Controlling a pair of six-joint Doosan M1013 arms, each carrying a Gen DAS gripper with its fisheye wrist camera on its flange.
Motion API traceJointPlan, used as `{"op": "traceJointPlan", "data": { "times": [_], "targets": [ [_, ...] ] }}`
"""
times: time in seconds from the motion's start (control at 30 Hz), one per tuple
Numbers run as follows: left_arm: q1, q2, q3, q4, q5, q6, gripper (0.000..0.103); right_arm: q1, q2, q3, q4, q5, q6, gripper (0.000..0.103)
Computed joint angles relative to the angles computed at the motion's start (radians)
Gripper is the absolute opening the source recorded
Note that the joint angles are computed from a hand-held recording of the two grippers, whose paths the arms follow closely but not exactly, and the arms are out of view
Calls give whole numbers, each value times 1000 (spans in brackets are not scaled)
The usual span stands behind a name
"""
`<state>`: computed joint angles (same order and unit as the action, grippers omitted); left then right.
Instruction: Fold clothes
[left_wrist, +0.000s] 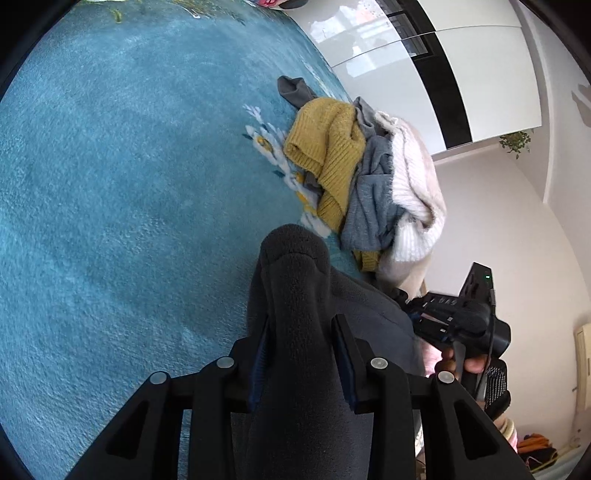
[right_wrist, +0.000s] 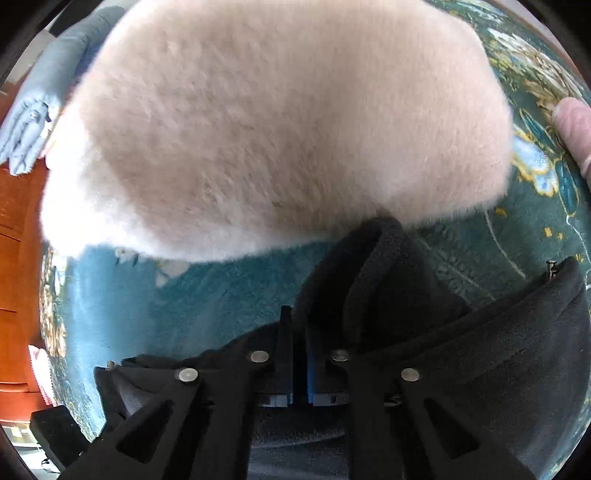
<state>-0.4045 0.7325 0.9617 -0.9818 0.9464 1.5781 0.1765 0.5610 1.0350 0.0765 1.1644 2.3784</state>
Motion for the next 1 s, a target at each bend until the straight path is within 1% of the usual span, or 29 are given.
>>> {"op": "traceJointPlan", "data": {
  "times": [0.1, 0.17, 0.23, 0.3, 0.37, 0.47, 0.5, 0.57, 0.6, 0.63, 0.67, 0.7, 0.73, 0.77, 0.8, 0.83, 0.9, 0.93, 0.97, 1.0],
  "targets": [
    [1, -1, 1, -26, -3, 23, 36, -22, -48, 56, 41, -144, 44, 5],
    [0, -2, 1, -27, -3, 25, 37, -41, -68, 91, 94, -216, 74, 5],
    [-1, -2, -1, -16, -2, 15, 37, -60, -80, 132, 174, -275, 75, 5],
    [0, -1, 0, -13, -1, 4, 36, -73, -88, 168, 240, -308, 67, 6],
    [1, -3, 5, -23, -6, 0, 37, -85, -103, 205, 307, -357, 45, 8],
    [3, -7, 16, -49, -21, 16, 37, -97, -129, 233, 363, -406, -3, 8],
    [3, -9, 21, -62, -30, 25, 37, -100, -142, 248, 379, -443, -28, 9],
    [4, -11, 24, -72, -33, 30, 37, -100, -180, 286, 403, -570, -118, 9],
    [4, -11, 25, -71, -34, 30, 37, -97, -192, 285, 357, -579, -119, 9],
    [3, -11, 22, -60, -34, 25, 37, -92, -201, 275, 281, -553, -93, 9],
    [3, -12, 19, -48, -34, 19, 37, -86, -210, 265, 210, -525, -74, 14],
    [3, -13, 19, -41, -36, 17, 37, -80, -221, 269, 169, -507, -77, 19],
    [3, -14, 19, -35, -37, 16, 37, -75, -237, 289, 158, -503, -104, 21],
    [2, -18, 21, -30, -39, 21, 37, -69, -253, 309, 147, -498, -130, 27],
    [1, -21, 24, -24, -41, 27, 37, -58, -273, 338, 118, -504, -143, 30],
    [-1, -25, 25, -9, -41, 33, 37, -41, -298, 379, 66, -523, -138, 31],
    [-6, -33, 29, 27, -36, 48, 47, -10, -346, 458, -51, -552, -109, 35],
    [-8, -37, 36, 28, -33, 62, 54, -2, -369, 500, -114, -566, -79, 37],
    [-10, -41, 43, 27, -28, 76, 56, 5, -397, 545, -170, -581, -42, 45],
    [-13, -42, 44, 37, -24, 81, 56, 10, -427, 592, -228, -595, 4, 52]
  ]
}}
